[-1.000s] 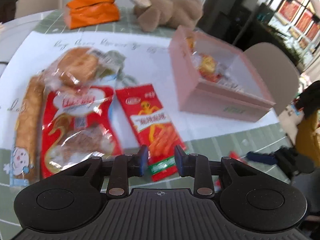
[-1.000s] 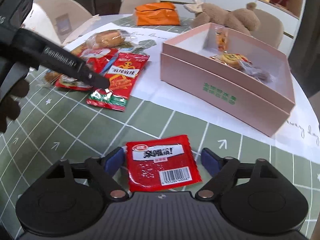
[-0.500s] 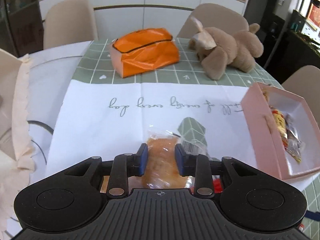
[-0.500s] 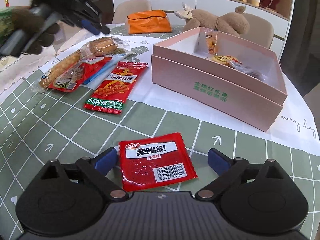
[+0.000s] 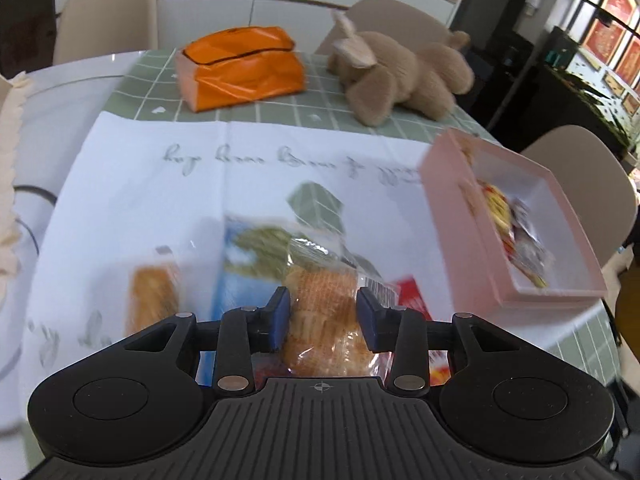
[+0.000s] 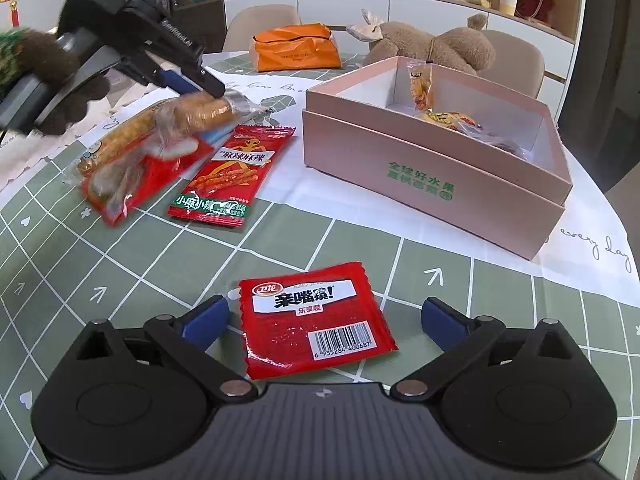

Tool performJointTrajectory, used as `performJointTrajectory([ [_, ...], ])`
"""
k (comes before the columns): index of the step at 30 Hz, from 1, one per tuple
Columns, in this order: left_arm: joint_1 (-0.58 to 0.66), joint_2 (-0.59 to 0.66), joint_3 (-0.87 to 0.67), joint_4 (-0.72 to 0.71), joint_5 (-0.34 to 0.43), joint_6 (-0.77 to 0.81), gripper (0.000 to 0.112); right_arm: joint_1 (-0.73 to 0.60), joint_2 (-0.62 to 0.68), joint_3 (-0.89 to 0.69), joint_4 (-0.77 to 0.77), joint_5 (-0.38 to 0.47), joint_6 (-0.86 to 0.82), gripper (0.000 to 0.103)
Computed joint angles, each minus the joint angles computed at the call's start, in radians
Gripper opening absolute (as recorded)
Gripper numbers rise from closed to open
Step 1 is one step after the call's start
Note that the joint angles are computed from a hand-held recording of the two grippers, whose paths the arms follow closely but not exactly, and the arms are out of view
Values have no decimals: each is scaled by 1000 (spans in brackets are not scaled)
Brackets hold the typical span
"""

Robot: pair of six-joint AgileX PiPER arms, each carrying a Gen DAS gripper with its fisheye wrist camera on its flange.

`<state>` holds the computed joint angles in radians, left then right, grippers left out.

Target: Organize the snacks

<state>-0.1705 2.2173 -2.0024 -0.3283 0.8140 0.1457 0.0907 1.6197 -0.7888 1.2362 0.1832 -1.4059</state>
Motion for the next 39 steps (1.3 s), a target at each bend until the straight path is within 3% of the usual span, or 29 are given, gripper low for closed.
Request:
performJointTrajectory([
  [4,-12,-133,267,-143,-109,79,41,-2,1,-18,-164,20,158,102],
  [9,-7,-259,497,-325,-157,177,40,-16,5,-89,-471,130,442,95],
  [13,7,-402,696,-469,-263,256,39,-23,-6,-150,-405,184,389,94],
  [15,12,-459,747,-417,-317,194,39,-5,1,-194,-383,199,355,94],
  [19,30,-526,790,-190,-386,-29,39,64,77,-317,-381,225,370,95],
  [22,51,-530,783,-78,-380,-154,39,142,170,-428,-450,226,483,95],
  [27,60,-542,793,-48,-359,-145,39,255,291,-544,-735,188,782,92],
  [28,61,-542,798,-50,-357,-136,39,256,280,-526,-717,173,766,85],
  [30,60,-528,799,-59,-357,-129,39,227,249,-501,-613,219,648,54],
  [34,46,-475,758,-107,-351,-77,39,145,153,-416,-589,284,558,49],
  [39,-6,-401,647,-43,-315,-90,39,50,52,-285,-698,218,645,43],
])
